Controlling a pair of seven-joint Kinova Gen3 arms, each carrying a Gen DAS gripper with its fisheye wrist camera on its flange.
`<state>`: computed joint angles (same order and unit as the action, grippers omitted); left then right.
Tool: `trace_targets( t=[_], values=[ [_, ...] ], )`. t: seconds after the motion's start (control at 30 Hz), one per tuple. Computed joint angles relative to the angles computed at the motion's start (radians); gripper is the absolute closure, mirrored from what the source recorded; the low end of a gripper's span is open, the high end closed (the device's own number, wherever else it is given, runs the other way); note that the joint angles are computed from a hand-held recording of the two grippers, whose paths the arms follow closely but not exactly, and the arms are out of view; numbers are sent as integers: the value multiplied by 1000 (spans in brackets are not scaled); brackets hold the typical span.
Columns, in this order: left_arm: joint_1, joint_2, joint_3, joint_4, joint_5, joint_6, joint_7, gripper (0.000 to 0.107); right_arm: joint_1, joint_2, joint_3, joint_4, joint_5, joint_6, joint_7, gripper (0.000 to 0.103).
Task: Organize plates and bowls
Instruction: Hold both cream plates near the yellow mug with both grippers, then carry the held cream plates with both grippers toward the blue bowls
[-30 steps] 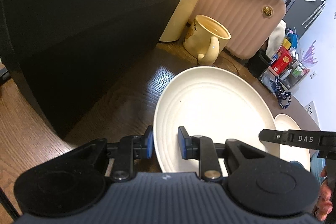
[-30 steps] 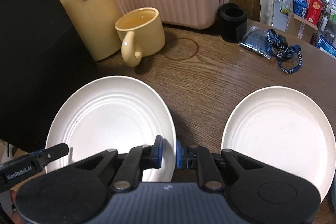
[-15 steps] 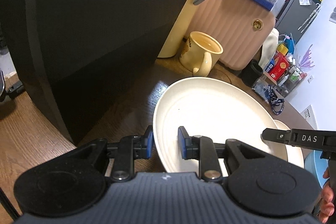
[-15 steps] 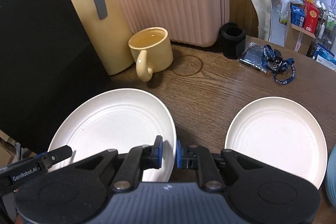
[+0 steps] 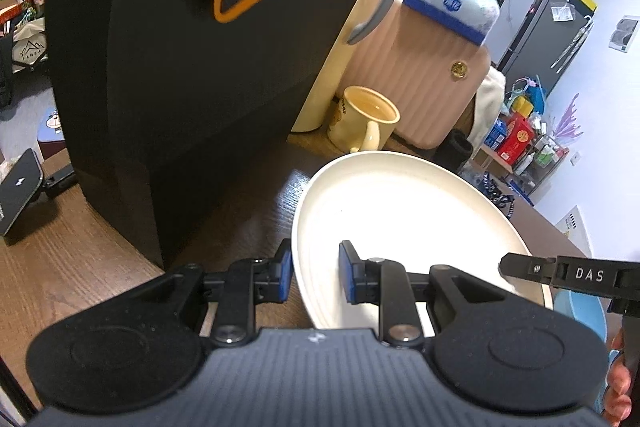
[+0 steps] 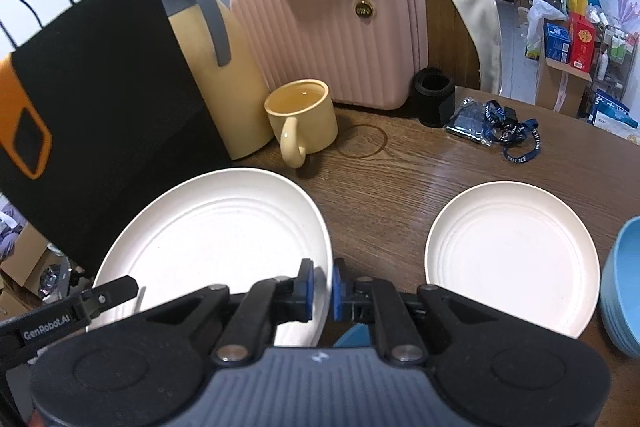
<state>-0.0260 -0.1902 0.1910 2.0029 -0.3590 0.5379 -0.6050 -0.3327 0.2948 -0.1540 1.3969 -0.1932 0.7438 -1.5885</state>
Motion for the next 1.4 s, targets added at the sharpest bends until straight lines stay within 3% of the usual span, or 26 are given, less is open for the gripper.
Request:
trace_targets(
  t=[0.37,0.87,1.4],
  values=[
    [-5,-118,34,30,49,37,-49,83,-17,-143,7,137,26,-46,-60,94],
    [-33,-276,135,56,132,125,-105,83,-20,-364,-1,335,74,-86,-163,94],
    [-15,-375,237,77,215,207,-157,83,35,-603,-86,546,202,-85,-349,94]
  ],
)
